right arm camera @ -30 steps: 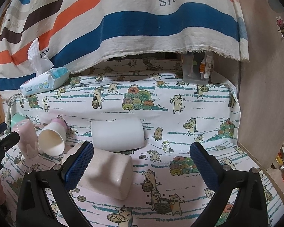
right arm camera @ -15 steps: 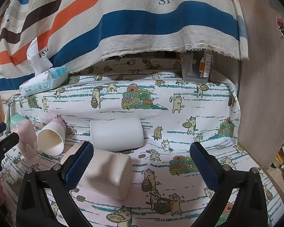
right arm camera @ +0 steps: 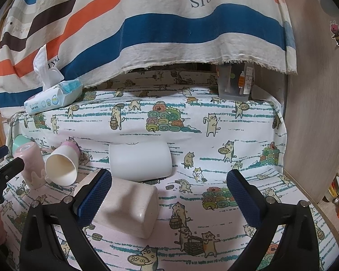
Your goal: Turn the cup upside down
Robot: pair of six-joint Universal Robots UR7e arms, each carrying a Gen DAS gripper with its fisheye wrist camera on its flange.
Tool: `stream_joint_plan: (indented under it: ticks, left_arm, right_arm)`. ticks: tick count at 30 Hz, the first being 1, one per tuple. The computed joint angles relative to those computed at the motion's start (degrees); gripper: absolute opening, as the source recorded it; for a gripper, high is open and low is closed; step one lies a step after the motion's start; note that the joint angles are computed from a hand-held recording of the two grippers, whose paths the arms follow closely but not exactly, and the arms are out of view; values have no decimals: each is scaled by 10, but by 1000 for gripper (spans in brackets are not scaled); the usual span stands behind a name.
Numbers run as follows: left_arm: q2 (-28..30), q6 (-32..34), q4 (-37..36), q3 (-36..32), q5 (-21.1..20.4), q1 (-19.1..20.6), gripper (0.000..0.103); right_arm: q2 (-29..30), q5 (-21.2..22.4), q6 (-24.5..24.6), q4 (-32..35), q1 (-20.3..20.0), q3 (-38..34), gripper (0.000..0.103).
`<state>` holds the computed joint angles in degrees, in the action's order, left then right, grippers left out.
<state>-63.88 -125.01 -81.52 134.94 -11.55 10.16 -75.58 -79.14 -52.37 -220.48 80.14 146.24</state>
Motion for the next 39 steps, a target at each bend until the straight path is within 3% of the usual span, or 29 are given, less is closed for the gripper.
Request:
stream_joint_plan:
  ticks: [17,35,39]
  left_arm:
    - [1,2,-3,-1,-1,0,103]
    - [-8,17,-35,9,-1,1,103]
    - [-6,11,-27,8,0,-1,103]
  right_arm:
    - [-4,3,-2,6,3,3,102]
    - [-58,69,29,50,-23,14,102]
    - [-62,64,51,52,-23,6,102]
